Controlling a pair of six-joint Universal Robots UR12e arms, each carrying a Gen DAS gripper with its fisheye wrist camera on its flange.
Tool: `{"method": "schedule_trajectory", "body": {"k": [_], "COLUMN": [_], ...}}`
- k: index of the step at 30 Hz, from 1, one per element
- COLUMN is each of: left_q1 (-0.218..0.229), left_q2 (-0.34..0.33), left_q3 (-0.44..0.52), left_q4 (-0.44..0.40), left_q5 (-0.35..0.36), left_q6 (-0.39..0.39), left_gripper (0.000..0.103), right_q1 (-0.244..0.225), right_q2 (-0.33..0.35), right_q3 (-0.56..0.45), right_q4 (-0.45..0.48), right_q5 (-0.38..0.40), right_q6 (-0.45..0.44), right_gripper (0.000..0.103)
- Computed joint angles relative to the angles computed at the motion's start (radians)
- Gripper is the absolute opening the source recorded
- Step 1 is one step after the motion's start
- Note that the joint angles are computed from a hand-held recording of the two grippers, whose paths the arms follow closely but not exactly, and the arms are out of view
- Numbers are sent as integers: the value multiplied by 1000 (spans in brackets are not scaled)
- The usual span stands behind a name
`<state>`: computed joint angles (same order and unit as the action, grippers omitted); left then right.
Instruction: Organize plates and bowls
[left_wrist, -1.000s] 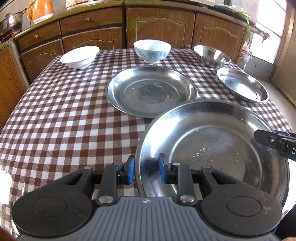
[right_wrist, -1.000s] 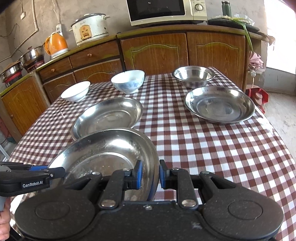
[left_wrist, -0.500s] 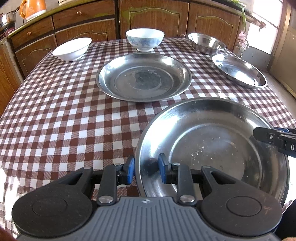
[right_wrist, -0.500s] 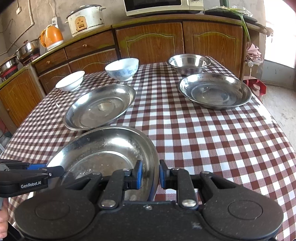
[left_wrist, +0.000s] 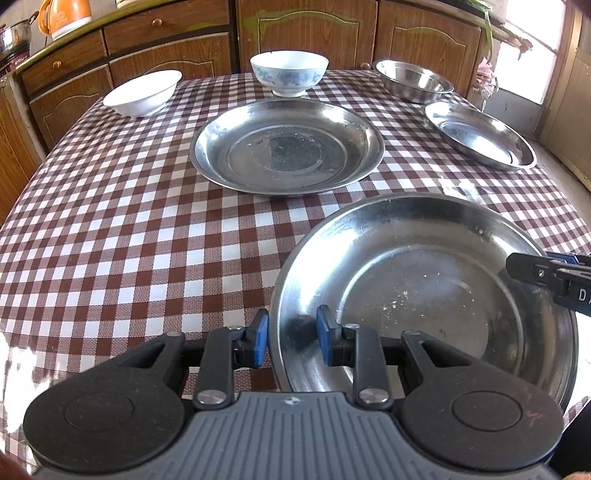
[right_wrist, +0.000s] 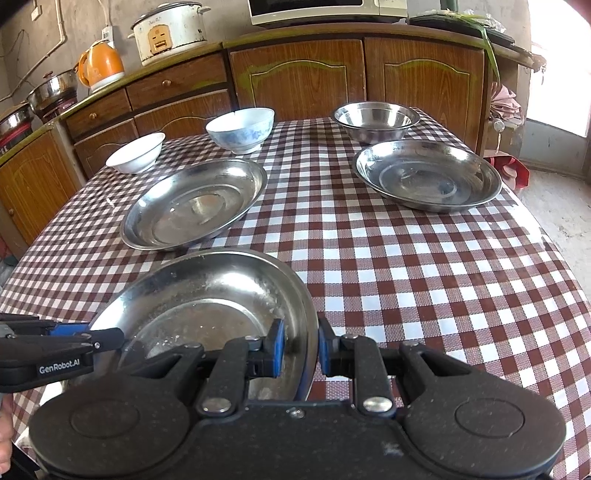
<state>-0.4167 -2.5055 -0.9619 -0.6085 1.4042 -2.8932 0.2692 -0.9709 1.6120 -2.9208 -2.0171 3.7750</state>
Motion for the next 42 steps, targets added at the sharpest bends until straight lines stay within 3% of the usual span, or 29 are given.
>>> {"method": "schedule_trajectory", "body": {"k": [8,25,33,38,42], "left_q1": [-3,2,7,15,15], "left_q2": [2,-3,-1,-4,-8], "left_q3": [-9,3,5,17,32], "left_q4": [13,3,32,41,36], "left_q5": [16,21,28,0,11], "left_q6": [20,-53,-92,-135,-155], "left_gripper": [32,39,53,70,74], "right_q1": [2,1,4,3,3], "right_q2": [6,3,1,2,7], "right_q3": [-6,-3,-7,-14,-24], "right_q4": [1,-4,-21,-41,-51], "right_q5": [2,-14,-29,-27,-22], "right_q6": [-9,2,-13,-30,-48], "right_gripper": [25,25,26,32,38]}}
